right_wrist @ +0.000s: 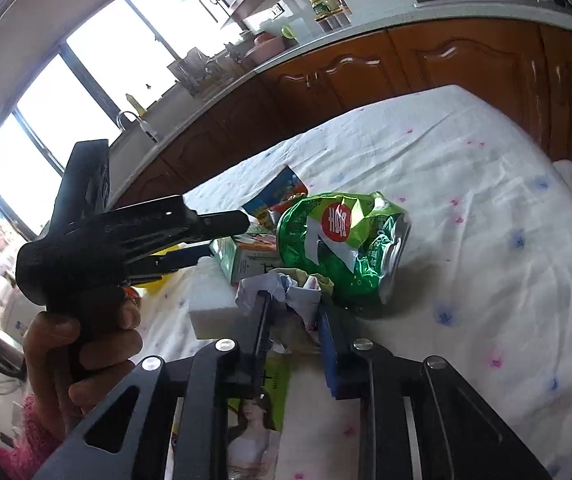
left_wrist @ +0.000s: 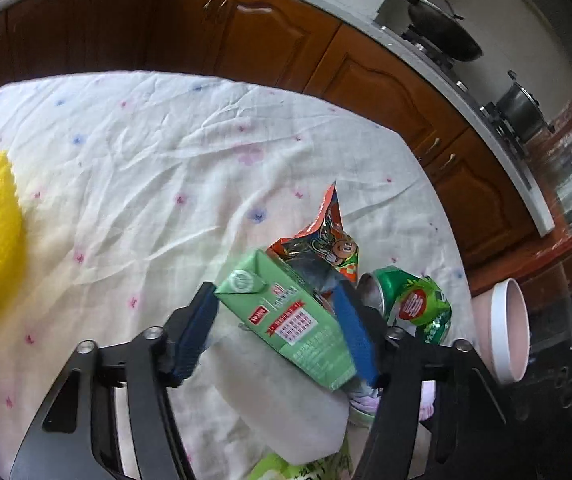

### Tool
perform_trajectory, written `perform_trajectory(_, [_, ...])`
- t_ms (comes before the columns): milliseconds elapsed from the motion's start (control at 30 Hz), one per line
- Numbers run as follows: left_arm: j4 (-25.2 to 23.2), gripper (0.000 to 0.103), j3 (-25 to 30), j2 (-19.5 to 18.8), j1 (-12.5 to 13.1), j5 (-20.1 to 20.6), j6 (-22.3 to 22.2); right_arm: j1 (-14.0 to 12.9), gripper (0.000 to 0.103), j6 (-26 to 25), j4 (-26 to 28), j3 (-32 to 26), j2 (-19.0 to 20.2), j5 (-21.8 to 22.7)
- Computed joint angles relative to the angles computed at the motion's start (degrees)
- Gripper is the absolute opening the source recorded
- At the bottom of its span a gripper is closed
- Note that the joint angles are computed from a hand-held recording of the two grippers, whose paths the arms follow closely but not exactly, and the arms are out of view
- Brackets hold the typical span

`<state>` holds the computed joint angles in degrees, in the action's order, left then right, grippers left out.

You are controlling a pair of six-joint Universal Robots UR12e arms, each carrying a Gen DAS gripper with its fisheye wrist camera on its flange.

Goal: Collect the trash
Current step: 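Grasp the green juice carton with the left gripper while the right gripper grasps crumpled paper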

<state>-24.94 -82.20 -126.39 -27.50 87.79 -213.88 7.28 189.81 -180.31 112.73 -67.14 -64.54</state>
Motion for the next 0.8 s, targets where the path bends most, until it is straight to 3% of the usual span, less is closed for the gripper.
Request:
perform_trajectory(233, [4.32, 0.038, -1.77, 1.38, -0.41, 0.55, 1.47, -0.7, 0.018, 0.76, -2.36, 1.94, -1.51, 0.95])
perform_trajectory(800, [14.81, 0.036, -6.92, 5.86, -4.09, 3.14, 4.96, -4.01, 0.018, 3.62, -9.17, 8.36, -7.26, 0.14])
